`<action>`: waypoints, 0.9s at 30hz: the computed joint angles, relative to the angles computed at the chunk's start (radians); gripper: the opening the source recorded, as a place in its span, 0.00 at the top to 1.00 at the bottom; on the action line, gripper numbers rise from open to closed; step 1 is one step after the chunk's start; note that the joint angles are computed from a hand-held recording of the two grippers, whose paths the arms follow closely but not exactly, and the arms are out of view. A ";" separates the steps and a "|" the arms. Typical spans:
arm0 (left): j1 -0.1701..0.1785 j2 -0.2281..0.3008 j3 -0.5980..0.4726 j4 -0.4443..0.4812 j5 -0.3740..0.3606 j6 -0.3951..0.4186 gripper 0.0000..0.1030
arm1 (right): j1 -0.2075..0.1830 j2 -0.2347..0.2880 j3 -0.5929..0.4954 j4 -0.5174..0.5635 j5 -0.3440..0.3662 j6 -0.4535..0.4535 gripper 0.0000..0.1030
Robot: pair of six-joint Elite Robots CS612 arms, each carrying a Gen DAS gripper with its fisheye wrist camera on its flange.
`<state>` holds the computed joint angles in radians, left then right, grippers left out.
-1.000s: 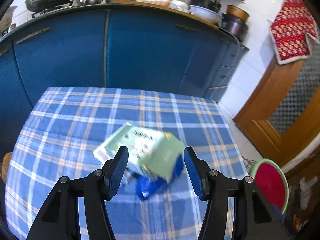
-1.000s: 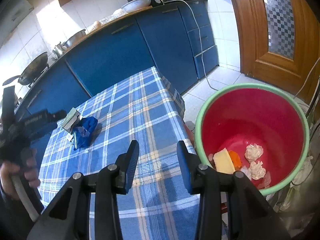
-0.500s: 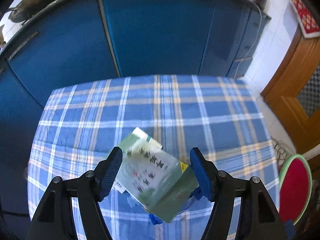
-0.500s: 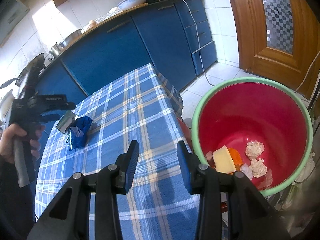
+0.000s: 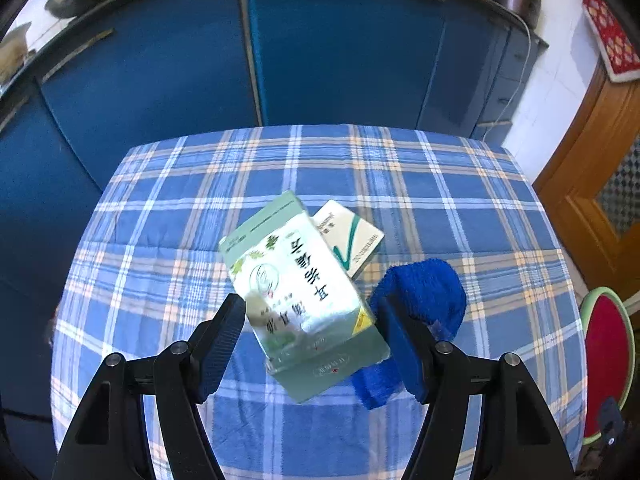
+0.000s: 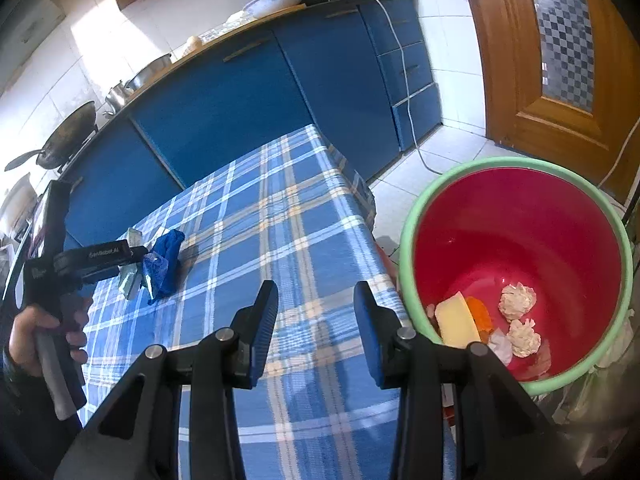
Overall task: Collect trash
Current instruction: 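Grasp the green medicine box with the left tool and lift it, then lower the green box onto the table with the left tool while the right tool grasps the blue sock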
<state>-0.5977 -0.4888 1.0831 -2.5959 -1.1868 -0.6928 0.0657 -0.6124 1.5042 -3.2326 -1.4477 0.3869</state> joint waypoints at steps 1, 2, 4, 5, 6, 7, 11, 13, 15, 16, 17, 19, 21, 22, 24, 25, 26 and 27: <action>0.002 -0.003 0.014 -0.024 -0.010 -0.001 0.31 | 0.003 0.000 -0.003 0.004 -0.001 -0.005 0.60; 0.005 -0.006 0.026 -0.049 -0.022 -0.003 0.31 | 0.005 0.001 -0.006 0.007 -0.002 -0.008 0.60; 0.009 -0.010 0.047 -0.086 -0.038 -0.009 0.31 | 0.008 0.001 -0.011 0.012 -0.002 -0.015 0.60; 0.011 -0.011 0.057 -0.106 -0.044 -0.015 0.31 | 0.010 0.001 -0.012 0.013 -0.002 -0.018 0.60; 0.014 -0.013 0.069 -0.130 -0.051 -0.024 0.31 | 0.012 0.002 -0.015 0.016 -0.004 -0.023 0.60; 0.017 -0.014 0.080 -0.153 -0.060 -0.033 0.31 | 0.015 0.002 -0.019 0.020 -0.006 -0.028 0.60; 0.025 -0.017 0.117 -0.230 -0.083 -0.061 0.31 | 0.025 0.006 -0.039 0.042 -0.004 -0.047 0.60; 0.028 -0.018 0.135 -0.270 -0.086 -0.073 0.31 | 0.031 0.009 -0.049 0.054 -0.005 -0.058 0.60; 0.034 -0.018 0.149 -0.314 -0.100 -0.081 0.31 | 0.037 0.012 -0.062 0.066 -0.009 -0.070 0.60; 0.037 -0.017 0.154 -0.334 -0.109 -0.085 0.31 | 0.041 0.013 -0.068 0.071 -0.010 -0.076 0.60; 0.039 -0.016 0.160 -0.354 -0.118 -0.091 0.31 | 0.044 0.015 -0.074 0.076 -0.012 -0.082 0.60; 0.043 -0.015 0.171 -0.392 -0.129 -0.100 0.32 | 0.052 0.020 -0.088 0.088 -0.017 -0.093 0.60; 0.047 -0.014 0.183 -0.430 -0.141 -0.098 0.33 | 0.060 0.025 -0.104 0.104 -0.023 -0.103 0.60; 0.048 -0.014 0.190 -0.448 -0.147 -0.096 0.34 | 0.064 0.028 -0.112 0.112 -0.025 -0.106 0.60; 0.049 -0.016 0.202 -0.480 -0.153 -0.087 0.36 | 0.072 0.035 -0.131 0.130 -0.027 -0.115 0.60; 0.049 -0.017 0.208 -0.496 -0.151 -0.080 0.38 | 0.076 0.040 -0.141 0.138 -0.024 -0.121 0.60; 0.048 -0.019 0.214 -0.509 -0.145 -0.075 0.47 | 0.079 0.044 -0.151 0.143 -0.021 -0.125 0.60; 0.046 -0.019 0.225 -0.546 -0.134 -0.064 0.51 | 0.083 0.050 -0.163 0.150 -0.018 -0.129 0.59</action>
<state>-0.5516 -0.5079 1.3080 -3.1416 -1.3213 -0.7570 0.1489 -0.5624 1.3408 -3.0826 -1.4653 0.2580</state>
